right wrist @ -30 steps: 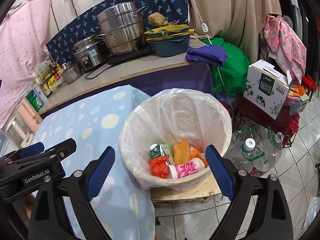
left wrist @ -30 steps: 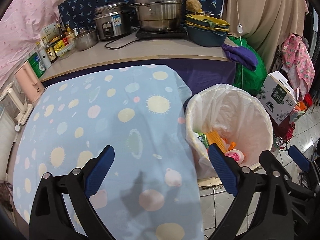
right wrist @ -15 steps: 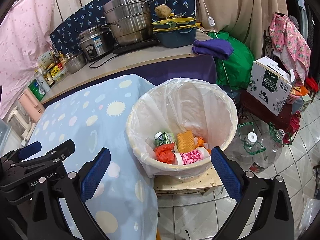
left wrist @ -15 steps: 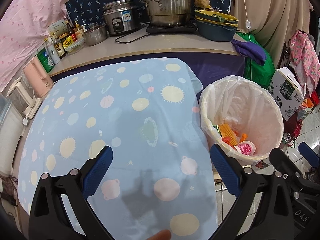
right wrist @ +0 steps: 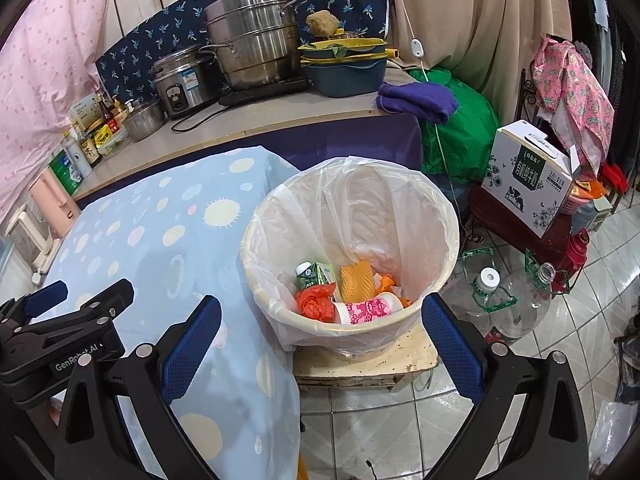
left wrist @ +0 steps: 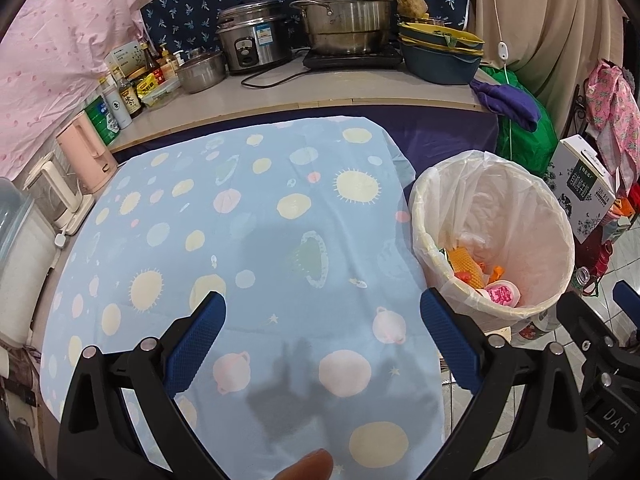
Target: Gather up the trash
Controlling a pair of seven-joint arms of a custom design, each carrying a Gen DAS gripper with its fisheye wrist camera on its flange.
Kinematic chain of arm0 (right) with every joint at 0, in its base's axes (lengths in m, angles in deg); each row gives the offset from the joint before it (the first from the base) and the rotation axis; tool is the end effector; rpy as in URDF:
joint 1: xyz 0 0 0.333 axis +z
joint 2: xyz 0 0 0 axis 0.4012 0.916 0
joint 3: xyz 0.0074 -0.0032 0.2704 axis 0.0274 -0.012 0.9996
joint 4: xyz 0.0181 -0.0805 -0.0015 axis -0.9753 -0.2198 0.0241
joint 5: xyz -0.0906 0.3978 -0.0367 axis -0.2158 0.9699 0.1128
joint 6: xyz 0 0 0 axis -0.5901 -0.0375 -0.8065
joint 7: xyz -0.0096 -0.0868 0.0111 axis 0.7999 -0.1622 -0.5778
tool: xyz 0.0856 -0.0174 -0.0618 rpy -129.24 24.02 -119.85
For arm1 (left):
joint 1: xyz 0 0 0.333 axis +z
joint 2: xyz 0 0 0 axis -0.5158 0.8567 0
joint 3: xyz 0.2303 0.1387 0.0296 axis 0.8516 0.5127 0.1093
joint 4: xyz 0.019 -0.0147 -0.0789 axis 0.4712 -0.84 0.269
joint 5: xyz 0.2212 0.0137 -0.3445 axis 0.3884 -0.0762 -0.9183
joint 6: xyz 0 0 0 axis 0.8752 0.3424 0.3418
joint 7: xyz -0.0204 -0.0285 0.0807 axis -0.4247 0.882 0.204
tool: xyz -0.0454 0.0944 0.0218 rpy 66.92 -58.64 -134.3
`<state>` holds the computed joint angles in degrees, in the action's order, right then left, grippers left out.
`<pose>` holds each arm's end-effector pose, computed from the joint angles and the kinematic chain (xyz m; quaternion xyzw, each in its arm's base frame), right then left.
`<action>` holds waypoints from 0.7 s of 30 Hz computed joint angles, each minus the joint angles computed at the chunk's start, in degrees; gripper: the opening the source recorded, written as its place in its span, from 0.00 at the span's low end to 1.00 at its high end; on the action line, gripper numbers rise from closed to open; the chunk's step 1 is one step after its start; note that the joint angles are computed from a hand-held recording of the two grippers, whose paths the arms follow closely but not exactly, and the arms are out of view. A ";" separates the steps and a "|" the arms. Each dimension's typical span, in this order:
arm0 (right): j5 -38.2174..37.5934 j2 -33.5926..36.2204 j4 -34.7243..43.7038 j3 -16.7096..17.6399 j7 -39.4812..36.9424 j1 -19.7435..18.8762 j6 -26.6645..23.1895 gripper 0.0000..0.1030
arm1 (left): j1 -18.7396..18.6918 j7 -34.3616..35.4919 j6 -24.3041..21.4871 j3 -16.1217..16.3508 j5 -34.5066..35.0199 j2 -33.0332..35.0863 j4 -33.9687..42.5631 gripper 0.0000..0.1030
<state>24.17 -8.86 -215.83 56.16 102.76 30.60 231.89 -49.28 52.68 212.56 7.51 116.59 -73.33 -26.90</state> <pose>0.5459 0.1217 0.4245 -0.5688 0.7333 -0.2387 0.2859 0.5838 -0.2971 0.4326 -0.6193 0.7030 -0.2169 0.2742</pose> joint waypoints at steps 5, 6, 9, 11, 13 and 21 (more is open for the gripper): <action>-1.72 -0.21 0.10 0.36 1.15 -0.24 -0.77 0.94 | -0.14 -0.45 -0.18 0.06 0.66 -0.01 -0.05 0.91; -1.74 -0.21 0.13 0.36 1.14 -0.18 -0.85 0.94 | -0.13 -0.36 -0.26 0.03 0.62 0.00 -0.06 0.91; -1.47 -0.24 0.10 0.31 0.86 0.05 -1.05 0.94 | -0.06 -0.44 -0.31 0.01 0.48 -0.14 -0.25 0.91; -1.84 -0.28 0.11 0.38 1.11 0.01 -1.26 0.94 | 0.03 -0.20 -0.35 -0.07 0.12 -0.15 -0.29 0.91; -2.76 -0.40 0.13 0.58 1.83 -0.11 -1.71 0.94 | 0.04 -0.13 -0.40 -0.09 0.15 -0.20 -0.40 0.91; -4.21 -0.71 -0.02 0.58 3.02 -0.21 -2.12 0.94 | -0.07 -0.18 0.02 -0.10 0.45 -0.12 -0.63 0.91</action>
